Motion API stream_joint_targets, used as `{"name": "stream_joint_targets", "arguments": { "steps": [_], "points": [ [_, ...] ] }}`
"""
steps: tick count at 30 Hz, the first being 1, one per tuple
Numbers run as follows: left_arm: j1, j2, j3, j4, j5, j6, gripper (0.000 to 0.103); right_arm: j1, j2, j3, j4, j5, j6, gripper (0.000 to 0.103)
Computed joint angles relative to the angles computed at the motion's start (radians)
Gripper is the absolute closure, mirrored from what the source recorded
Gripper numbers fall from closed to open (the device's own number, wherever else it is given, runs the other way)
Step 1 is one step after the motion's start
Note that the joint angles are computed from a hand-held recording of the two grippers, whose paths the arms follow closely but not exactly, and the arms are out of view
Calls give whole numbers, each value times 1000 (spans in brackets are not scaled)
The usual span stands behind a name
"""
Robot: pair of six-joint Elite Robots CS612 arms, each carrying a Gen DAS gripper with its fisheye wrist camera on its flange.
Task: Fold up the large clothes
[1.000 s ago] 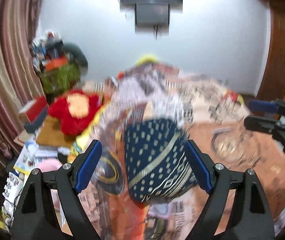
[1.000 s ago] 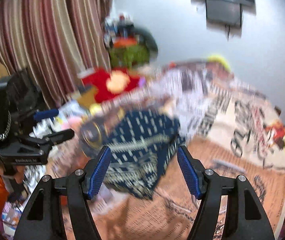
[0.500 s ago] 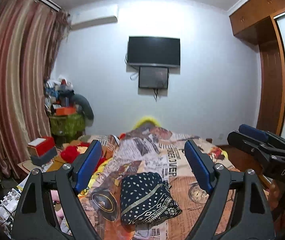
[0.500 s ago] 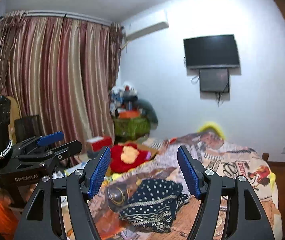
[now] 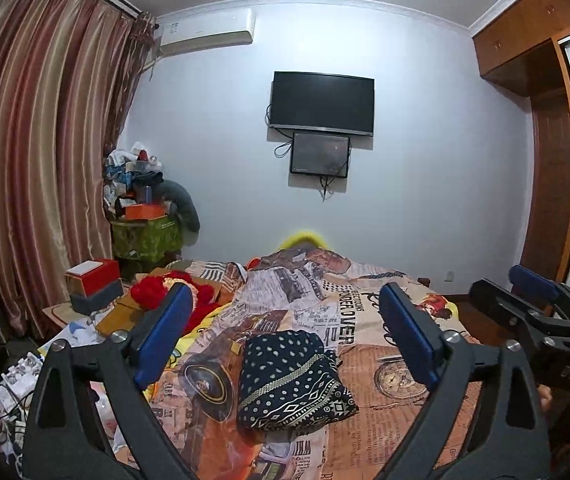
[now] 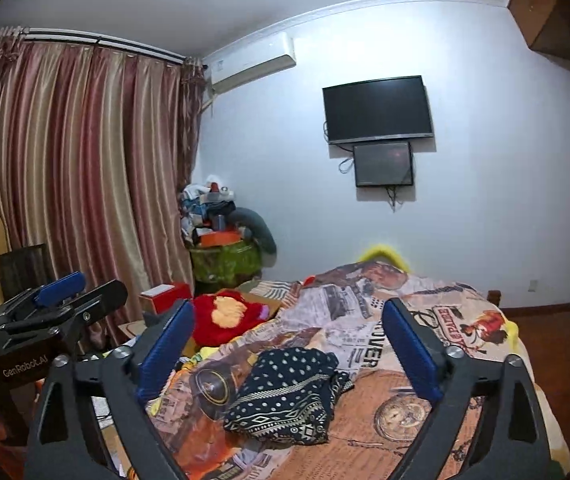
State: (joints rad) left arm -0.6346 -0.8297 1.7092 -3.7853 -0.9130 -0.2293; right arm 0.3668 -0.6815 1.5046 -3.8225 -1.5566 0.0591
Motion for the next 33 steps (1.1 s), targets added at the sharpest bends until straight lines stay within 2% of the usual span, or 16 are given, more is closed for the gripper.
{"name": "stream_joint_targets", "arguments": {
  "steps": [4, 33],
  "points": [
    [-1, 4, 0, 1, 11, -11, 4, 1, -4, 8, -1, -19, -1, 0],
    [7, 9, 2, 42, -25, -44, 3, 1, -10, 15, 40, -38, 10, 0]
  ]
}}
